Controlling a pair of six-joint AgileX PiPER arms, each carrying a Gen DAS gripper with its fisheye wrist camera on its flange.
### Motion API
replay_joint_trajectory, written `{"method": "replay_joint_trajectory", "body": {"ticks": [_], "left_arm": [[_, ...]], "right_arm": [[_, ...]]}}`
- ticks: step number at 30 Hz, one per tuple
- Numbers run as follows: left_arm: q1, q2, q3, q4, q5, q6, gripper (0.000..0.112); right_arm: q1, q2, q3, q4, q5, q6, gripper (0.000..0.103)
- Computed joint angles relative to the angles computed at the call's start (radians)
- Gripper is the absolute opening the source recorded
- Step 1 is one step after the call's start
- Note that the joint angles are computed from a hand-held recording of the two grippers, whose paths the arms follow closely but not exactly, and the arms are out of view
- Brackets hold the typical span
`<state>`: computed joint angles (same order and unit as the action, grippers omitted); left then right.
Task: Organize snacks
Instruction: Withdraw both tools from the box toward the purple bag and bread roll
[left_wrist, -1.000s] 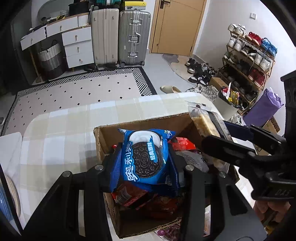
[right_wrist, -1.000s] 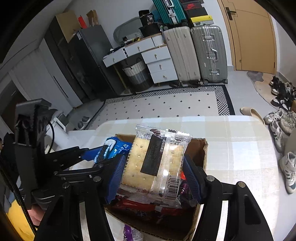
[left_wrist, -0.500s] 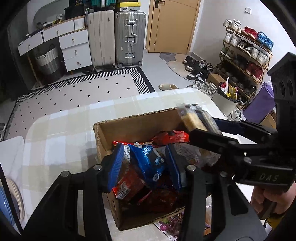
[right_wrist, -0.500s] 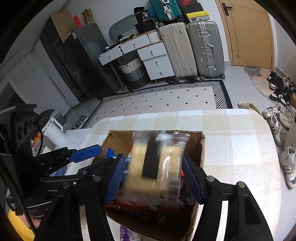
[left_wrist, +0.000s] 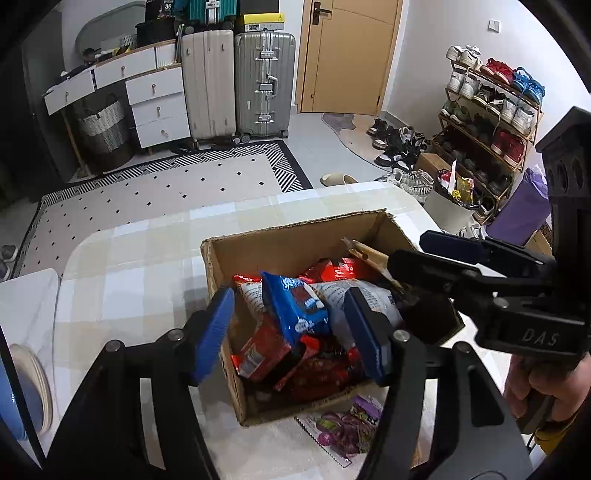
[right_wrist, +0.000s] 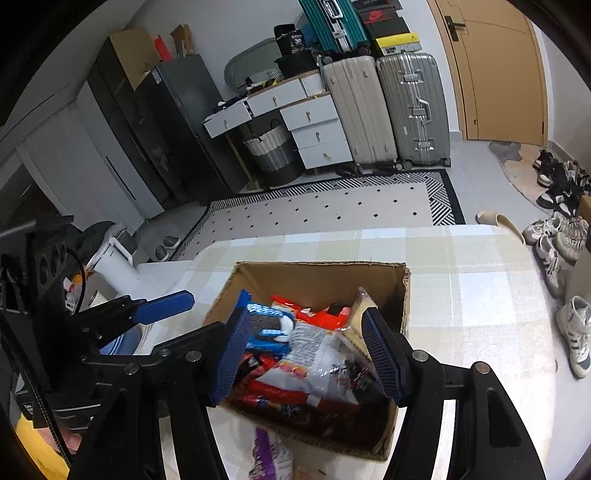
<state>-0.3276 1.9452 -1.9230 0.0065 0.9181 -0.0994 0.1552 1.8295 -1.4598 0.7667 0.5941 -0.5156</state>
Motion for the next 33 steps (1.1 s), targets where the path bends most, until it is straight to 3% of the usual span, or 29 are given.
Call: {"method": "replay_joint_trajectory", "body": {"ticks": [3, 5, 7, 11, 13, 17, 24, 27, 29, 31, 33], "left_arm": [[-0.011, -0.057, 0.054, 0.012, -0.005, -0.013, 0.06], [-0.015, -0.109, 0.101, 0.006, -0.012, -0.018, 0.061], [-0.009, -0.18, 0.167, -0.039, -0.029, 0.009, 0.068], [-0.042, -0.331, 0.302, 0.007, -0.081, -0.046, 0.077], [-0.077, -0.413, 0.37, 0.052, -0.098, -0.072, 0.078], [-0.176, -0.55, 0.485, 0.23, -0.111, -0.21, 0.079], [-0.361, -0.789, 0.671, 0.41, -0.048, -0.471, 0.082], [-0.506, -0.883, 0.753, 0.576, 0.023, -0.643, 0.085], [-0.625, -0.941, 0.804, 0.684, 0.098, -0.764, 0.089], [-0.752, -0.995, 0.858, 0.781, 0.178, -0.893, 0.102], [-0.919, -1.052, 0.925, 0.887, 0.284, -1.037, 0.103]], "right_arm": [[0.003, -0.073, 0.057, -0.004, -0.006, 0.0, 0.066], [0.007, -0.141, 0.111, -0.019, -0.021, 0.013, 0.076], [0.012, -0.22, 0.19, 0.021, -0.046, -0.033, 0.077], [0.016, -0.387, 0.339, 0.088, -0.081, -0.099, 0.081], [0.015, -0.469, 0.419, 0.132, -0.095, -0.111, 0.088], [0.032, -0.607, 0.539, 0.152, -0.096, -0.112, 0.088], [0.109, -0.87, 0.763, 0.119, -0.174, -0.03, 0.092], [0.2, -0.963, 0.856, -0.031, -0.241, 0.163, 0.095], [0.28, -1.021, 0.92, -0.203, -0.303, 0.363, 0.095], [0.342, -1.054, 0.964, -0.386, -0.345, 0.563, 0.098], [0.403, -1.087, 1.007, -0.575, -0.361, 0.763, 0.098]]}}
